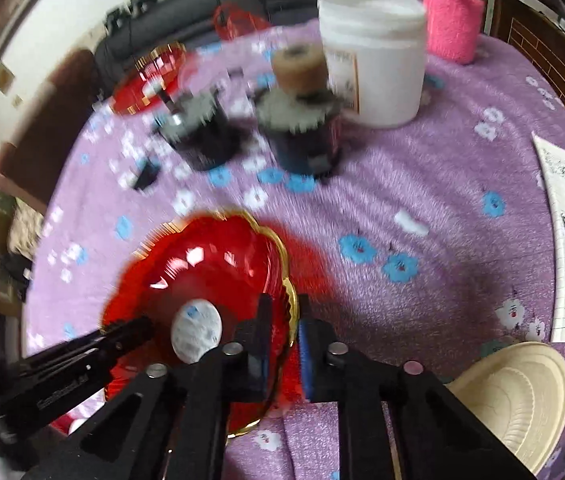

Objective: Organize plates and bowls

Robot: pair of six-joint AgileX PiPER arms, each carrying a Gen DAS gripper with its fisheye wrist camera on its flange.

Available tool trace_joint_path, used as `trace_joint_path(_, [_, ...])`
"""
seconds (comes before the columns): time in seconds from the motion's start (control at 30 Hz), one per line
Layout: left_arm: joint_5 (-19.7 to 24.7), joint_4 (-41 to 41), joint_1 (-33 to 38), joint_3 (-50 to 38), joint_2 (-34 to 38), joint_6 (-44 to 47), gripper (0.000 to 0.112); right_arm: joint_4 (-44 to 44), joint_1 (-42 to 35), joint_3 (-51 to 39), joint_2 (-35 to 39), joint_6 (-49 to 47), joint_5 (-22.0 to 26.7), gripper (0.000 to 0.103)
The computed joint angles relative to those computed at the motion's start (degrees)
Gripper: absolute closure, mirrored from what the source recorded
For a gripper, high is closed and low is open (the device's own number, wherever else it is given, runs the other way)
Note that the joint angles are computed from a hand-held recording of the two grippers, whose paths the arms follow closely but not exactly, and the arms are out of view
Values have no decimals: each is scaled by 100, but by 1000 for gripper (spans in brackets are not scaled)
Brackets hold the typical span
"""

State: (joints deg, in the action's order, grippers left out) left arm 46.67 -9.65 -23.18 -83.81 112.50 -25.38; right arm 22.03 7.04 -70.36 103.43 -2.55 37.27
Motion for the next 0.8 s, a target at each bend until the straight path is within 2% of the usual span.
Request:
trace_joint_path(0.23, [-410, 299, 50, 985, -1315, -310, 85, 427, 186, 617, -1047, -265, -255, 92])
trace_joint_path(0.4, [-545, 477, 413, 2310, -2909, -290, 85, 522, 906, 1089, -1779, -50, -413, 92])
trace_joint_path(0.5, [-425, 828, 499, 2907, -3831, -614, 85, 438, 1533, 1308, -2090, 251, -585, 92])
trace_joint_path(0.67, [125, 1324, 977, 3954, -5595, -847, 85, -15, 2765, 1529, -2337, 1110, -924, 92])
trace_joint_path(0.8, [730, 860, 2157, 4607, -6835, 82, 85, -946, 3911, 1579, -2212, 2361, -1243, 92])
